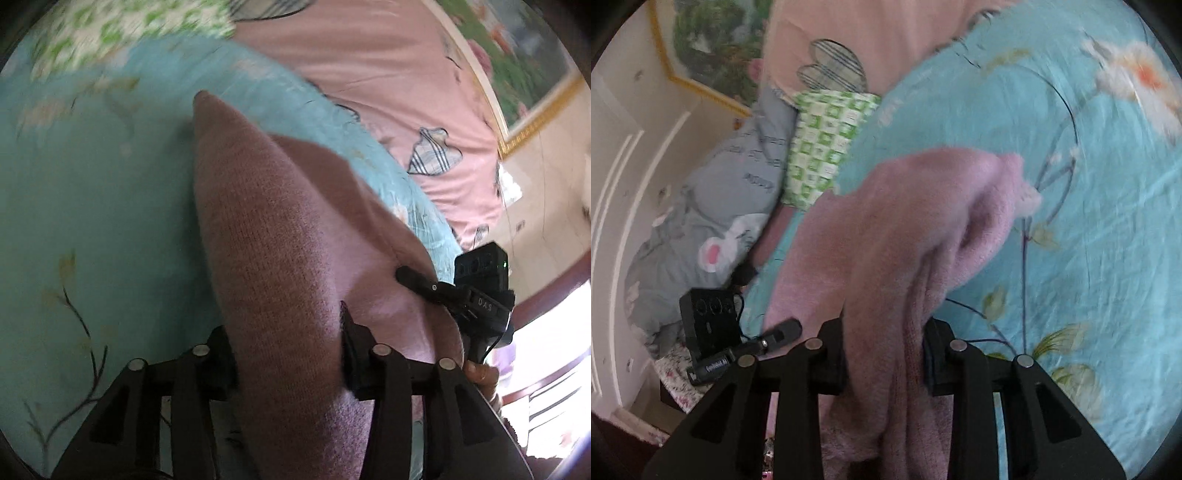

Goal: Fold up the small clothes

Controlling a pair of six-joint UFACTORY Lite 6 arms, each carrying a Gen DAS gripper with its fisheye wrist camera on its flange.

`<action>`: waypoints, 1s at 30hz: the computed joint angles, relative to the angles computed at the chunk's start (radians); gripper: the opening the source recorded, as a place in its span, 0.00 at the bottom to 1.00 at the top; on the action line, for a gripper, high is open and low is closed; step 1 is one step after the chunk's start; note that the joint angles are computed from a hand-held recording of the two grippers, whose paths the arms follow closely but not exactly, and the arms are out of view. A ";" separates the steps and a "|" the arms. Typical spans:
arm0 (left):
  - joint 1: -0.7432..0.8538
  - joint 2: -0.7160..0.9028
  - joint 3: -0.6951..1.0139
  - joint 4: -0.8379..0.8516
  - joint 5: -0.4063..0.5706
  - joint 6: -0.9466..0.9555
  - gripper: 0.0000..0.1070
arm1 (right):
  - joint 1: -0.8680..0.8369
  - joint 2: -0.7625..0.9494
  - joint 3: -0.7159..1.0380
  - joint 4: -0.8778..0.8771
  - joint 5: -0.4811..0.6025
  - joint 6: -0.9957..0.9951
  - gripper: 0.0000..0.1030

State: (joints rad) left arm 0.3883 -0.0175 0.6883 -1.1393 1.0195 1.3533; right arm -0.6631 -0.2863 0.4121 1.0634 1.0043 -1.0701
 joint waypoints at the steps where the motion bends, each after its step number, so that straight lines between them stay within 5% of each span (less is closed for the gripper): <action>1: 0.005 0.003 -0.009 -0.008 -0.005 0.005 0.51 | 0.004 0.013 0.004 -0.002 -0.012 -0.003 0.33; 5: 0.000 -0.092 -0.048 0.026 -0.051 -0.059 0.58 | 0.002 -0.032 0.011 -0.085 -0.039 0.061 0.44; 10: 0.061 -0.231 -0.065 0.110 -0.051 -0.159 0.59 | -0.049 -0.208 0.022 -0.165 -0.018 0.181 0.44; 16: 0.031 -0.353 0.010 0.125 0.013 -0.183 0.51 | 0.010 -0.347 0.076 -0.190 0.009 0.278 0.44; 18: -0.064 -0.334 0.056 0.123 0.013 -0.187 0.51 | 0.101 -0.312 0.102 -0.195 -0.024 0.317 0.44; 21: -0.232 -0.266 0.108 0.142 -0.132 -0.211 0.50 | 0.237 -0.180 0.145 -0.221 -0.138 0.387 0.43; 25: -0.355 0.020 0.266 0.306 -0.299 -0.404 0.26 | 0.346 0.159 0.290 -0.327 -0.303 0.465 0.36; 30: -0.313 0.162 0.394 0.330 -0.293 -0.461 0.19 | 0.335 0.397 0.426 -0.298 -0.374 0.418 0.06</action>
